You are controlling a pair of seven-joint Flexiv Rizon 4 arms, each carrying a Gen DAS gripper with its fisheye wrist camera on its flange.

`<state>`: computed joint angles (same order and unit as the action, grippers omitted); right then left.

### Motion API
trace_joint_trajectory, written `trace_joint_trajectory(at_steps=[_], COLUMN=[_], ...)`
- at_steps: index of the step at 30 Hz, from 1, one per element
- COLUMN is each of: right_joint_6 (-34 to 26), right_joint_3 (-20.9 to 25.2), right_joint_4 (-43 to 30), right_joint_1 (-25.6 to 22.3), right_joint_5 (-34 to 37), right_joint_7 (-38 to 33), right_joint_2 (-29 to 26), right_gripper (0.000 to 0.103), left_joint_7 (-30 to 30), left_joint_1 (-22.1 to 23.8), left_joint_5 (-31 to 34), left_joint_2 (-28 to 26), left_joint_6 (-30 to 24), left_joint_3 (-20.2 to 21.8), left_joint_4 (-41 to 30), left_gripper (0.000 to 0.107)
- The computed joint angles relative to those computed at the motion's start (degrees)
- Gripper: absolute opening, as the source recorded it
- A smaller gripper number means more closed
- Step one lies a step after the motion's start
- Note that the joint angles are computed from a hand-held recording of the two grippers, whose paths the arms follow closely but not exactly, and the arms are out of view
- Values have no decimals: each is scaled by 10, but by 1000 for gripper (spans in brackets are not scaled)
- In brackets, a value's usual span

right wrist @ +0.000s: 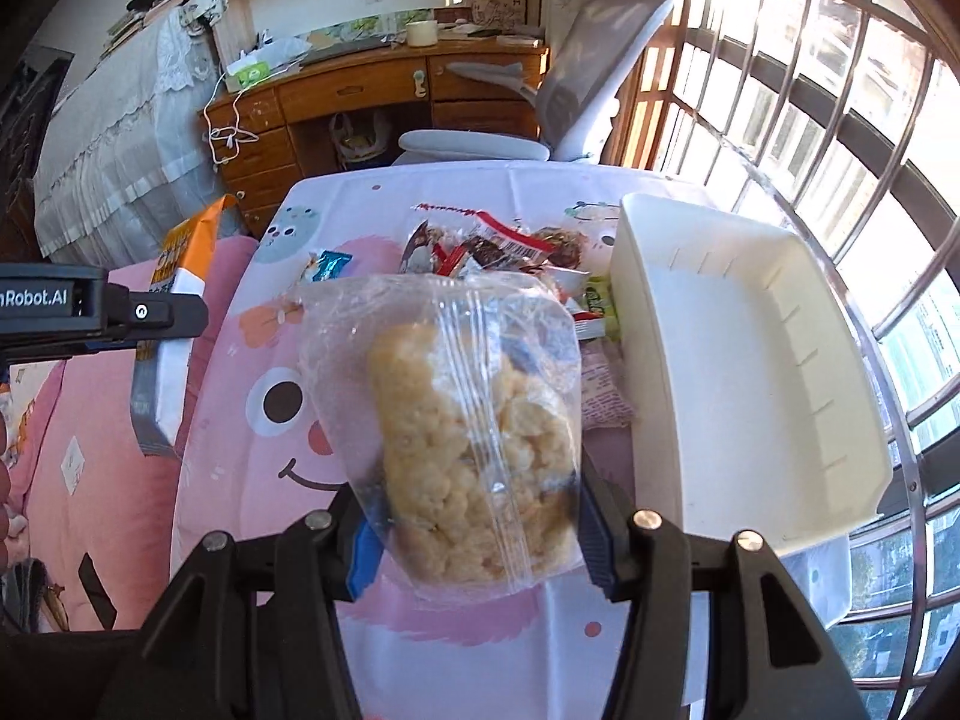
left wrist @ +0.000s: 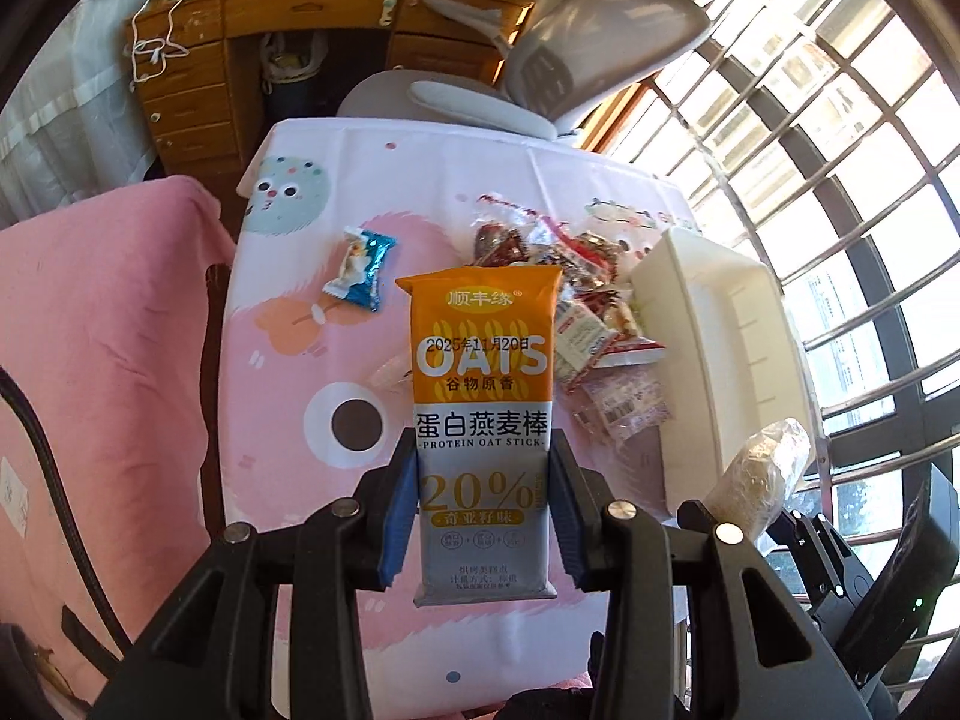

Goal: Organize snacks
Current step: 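Carry both snacks into the white tray and open both tools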

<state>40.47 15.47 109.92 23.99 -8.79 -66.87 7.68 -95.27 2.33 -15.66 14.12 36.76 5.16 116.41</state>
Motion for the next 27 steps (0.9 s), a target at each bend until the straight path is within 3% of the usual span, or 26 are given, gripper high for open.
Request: trace_joint_trajectory(at_steps=[6, 12, 27], right_joint_6=[3, 6, -33], right_joint_3=[-18, -46, -109], right_joint_4=[1, -6, -83], right_joint_1=[-21, -49, -115], right_joint_5=[21, 56, 179], right_joint_7=[-4, -52, -289], right_joint_2=[24, 32, -7], right_gripper=[54, 54, 54], left_joint_7=[11, -23, -158], left_joint_1=[-28, -61, -133], left_joint_5=[-19, -20, 62], left_joint_2=[0, -17, -139], left_joint_6=[36, 80, 130], left_joint_3=[-20, -50, -108], left_joint_4=[-8, -26, -155], left_gripper=[39, 39, 39])
